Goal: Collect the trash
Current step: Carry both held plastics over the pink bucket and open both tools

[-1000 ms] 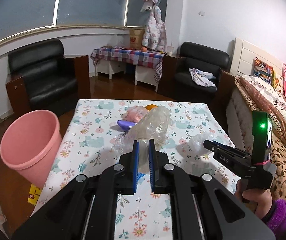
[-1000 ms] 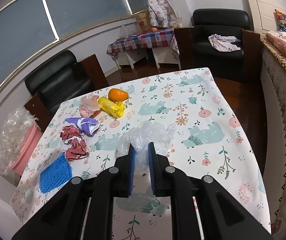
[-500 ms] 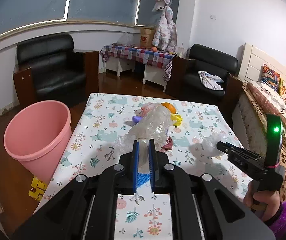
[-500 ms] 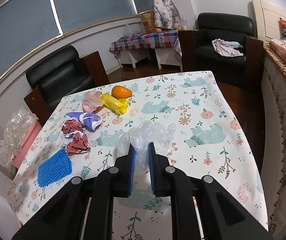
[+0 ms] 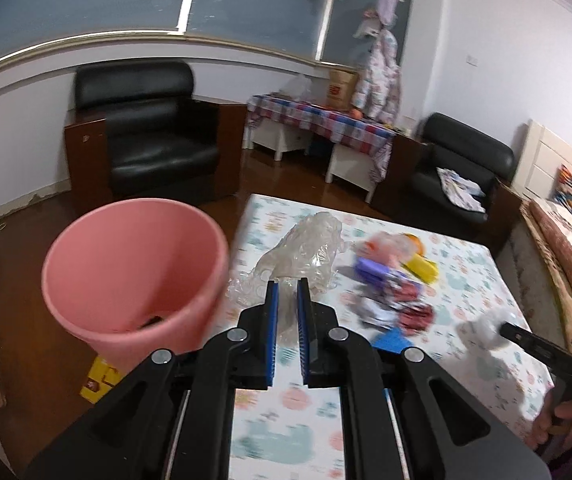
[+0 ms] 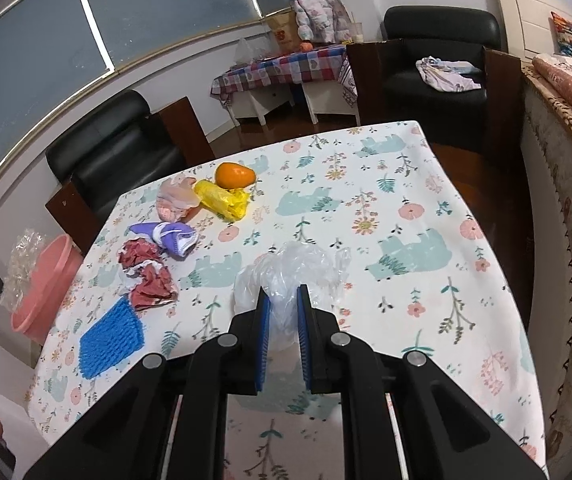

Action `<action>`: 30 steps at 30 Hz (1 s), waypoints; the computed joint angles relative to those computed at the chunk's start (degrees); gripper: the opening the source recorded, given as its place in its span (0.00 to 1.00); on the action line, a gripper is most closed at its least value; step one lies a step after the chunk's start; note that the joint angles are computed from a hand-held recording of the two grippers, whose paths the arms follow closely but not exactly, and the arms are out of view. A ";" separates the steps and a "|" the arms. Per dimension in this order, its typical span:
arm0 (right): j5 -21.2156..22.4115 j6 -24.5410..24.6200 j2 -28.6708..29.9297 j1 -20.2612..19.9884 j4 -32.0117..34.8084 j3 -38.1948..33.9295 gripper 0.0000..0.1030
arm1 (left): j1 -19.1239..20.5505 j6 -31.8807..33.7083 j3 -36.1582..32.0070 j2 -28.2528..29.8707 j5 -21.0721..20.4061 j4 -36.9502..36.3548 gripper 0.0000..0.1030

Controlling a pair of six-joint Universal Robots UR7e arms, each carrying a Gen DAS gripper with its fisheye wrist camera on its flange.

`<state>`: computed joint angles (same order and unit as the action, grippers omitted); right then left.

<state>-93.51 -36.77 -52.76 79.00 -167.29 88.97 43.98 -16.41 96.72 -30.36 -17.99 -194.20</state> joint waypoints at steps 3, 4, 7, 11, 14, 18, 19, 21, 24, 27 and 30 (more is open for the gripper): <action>2.58 0.36 -0.31 0.46 1.70 0.53 0.12 | 0.78 1.23 1.50 -1.47 2.00 -2.26 0.08; 3.57 -0.18 -0.32 0.90 1.86 0.75 0.12 | 1.11 1.69 1.93 -1.98 2.63 -3.07 0.08; 6.91 -2.52 -0.09 2.79 3.02 0.93 0.12 | 2.01 1.81 3.17 -3.55 4.14 -4.32 0.08; 10.98 -5.46 0.72 5.64 5.99 0.05 0.12 | 2.70 1.20 5.13 -5.54 6.04 -5.30 0.08; 13.22 -8.08 2.60 8.51 10.06 -1.99 0.12 | 3.27 -0.69 6.52 -7.01 7.14 -4.14 0.08; 14.69 -9.77 5.56 11.59 14.85 -4.62 0.12 | 4.13 -4.22 8.16 -8.77 7.62 -0.95 0.08; 14.87 -9.99 6.24 12.23 15.68 -5.05 0.12 | 4.37 -5.55 8.65 -9.30 7.49 0.29 0.08; 15.10 -10.48 7.67 13.40 17.25 -5.90 0.12 | 4.78 -8.55 9.46 -10.27 7.37 3.21 0.08; 14.89 -11.38 9.94 15.11 19.24 -7.24 0.12 | 5.28 -12.18 10.23 -11.30 7.72 7.33 0.08; 14.79 -12.08 12.13 16.41 20.90 -8.78 0.12 | 5.64 -15.98 11.05 -12.59 8.20 11.88 0.08; 14.26 -12.53 13.97 17.38 21.76 -9.93 0.12 | 6.10 -19.73 11.44 -13.71 8.62 16.41 0.08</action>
